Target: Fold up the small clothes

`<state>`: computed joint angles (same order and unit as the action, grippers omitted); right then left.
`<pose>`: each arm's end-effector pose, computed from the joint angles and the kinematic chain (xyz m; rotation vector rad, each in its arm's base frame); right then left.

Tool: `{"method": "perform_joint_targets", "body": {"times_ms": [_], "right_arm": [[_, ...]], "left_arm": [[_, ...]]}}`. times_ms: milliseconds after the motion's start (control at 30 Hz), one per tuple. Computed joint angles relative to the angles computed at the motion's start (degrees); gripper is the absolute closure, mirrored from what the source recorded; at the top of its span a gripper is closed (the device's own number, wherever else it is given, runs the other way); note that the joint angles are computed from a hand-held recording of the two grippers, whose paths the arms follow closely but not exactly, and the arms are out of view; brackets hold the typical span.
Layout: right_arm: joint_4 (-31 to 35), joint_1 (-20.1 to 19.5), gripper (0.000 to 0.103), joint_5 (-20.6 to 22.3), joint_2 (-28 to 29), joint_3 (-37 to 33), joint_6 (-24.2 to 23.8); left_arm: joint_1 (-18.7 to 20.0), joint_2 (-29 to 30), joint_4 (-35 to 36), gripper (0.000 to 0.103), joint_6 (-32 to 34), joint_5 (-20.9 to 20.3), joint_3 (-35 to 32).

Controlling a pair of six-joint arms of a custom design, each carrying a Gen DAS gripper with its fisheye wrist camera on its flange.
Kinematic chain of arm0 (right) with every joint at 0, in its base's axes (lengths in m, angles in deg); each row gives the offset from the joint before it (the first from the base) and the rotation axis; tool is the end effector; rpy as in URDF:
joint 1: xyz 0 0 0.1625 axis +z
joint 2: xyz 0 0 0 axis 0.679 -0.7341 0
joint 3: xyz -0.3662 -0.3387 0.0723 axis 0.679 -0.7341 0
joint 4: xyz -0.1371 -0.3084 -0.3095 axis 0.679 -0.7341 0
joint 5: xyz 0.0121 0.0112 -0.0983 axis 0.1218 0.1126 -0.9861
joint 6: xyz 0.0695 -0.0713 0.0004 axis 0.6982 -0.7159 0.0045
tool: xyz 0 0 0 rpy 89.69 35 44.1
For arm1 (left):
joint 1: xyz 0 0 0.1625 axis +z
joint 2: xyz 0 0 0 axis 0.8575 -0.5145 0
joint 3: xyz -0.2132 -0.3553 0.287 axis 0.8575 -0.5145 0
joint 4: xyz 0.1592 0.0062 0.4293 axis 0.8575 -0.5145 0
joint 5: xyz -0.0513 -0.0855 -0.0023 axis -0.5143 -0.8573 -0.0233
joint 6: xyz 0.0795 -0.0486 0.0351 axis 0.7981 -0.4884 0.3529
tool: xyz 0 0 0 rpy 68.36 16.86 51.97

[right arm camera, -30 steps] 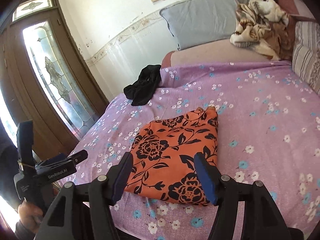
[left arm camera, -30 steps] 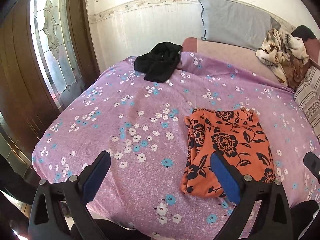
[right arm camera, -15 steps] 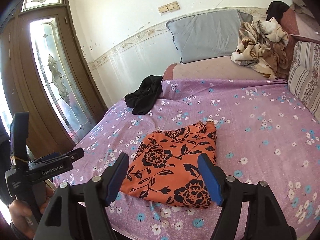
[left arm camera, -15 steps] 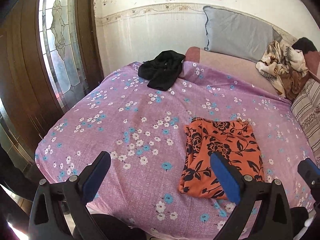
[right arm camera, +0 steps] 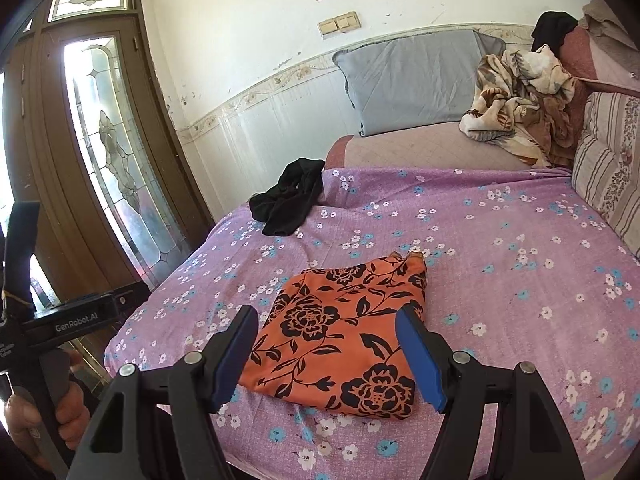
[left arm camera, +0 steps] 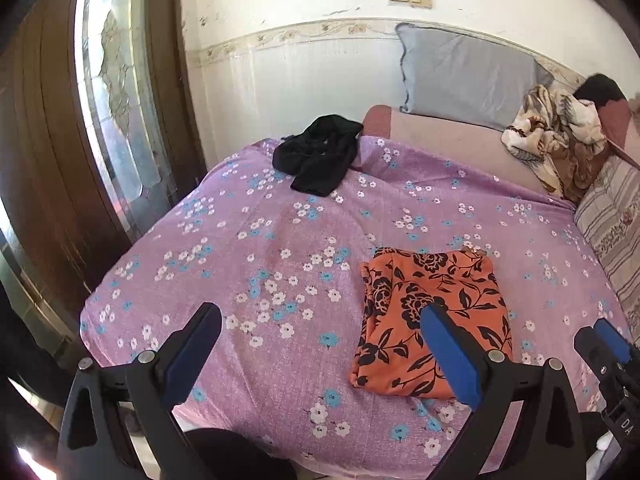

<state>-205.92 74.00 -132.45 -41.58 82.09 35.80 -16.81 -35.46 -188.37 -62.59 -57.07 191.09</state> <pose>0.2671 -0.3871 0.1726 0.1195 -2.2081 1.5041 -0.2590 -0.5233 0.2831 0.7692 2.1407 -0.9829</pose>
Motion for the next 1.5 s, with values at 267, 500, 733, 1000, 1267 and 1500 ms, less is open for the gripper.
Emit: {"method": "perform_joint_targets", "body": {"times_ms": [267,500,733,1000,1267,1500], "right_arm": [[-0.39,0.17,0.029,-0.09,0.07,0.19,-0.4],[0.74,1.02,0.029,-0.34,0.38,-0.3,-0.83],[2.59,2.26,0.029,-0.78,0.7,-1.19,-1.16],[3.73,3.51,0.029,-0.95,0.94,-2.34,-1.95],[3.76,4.64,0.029,-2.4,1.05,-3.13,-3.45],[4.36,5.06,0.029,-3.28,1.1,-3.95,-4.4]], "left_arm": [[-0.94,0.53,-1.53,0.003,1.9,1.58,0.14],[-1.19,-0.04,-0.93,0.003,1.18,1.48,0.35],[-1.92,-0.73,-2.08,0.003,1.79,1.27,0.73],[-2.37,-2.02,-2.73,0.003,2.9,0.52,0.93],[-2.23,-2.87,-3.54,0.003,2.99,-0.68,0.94],[-1.75,-2.23,-4.32,0.003,3.29,-1.29,0.51]]}}
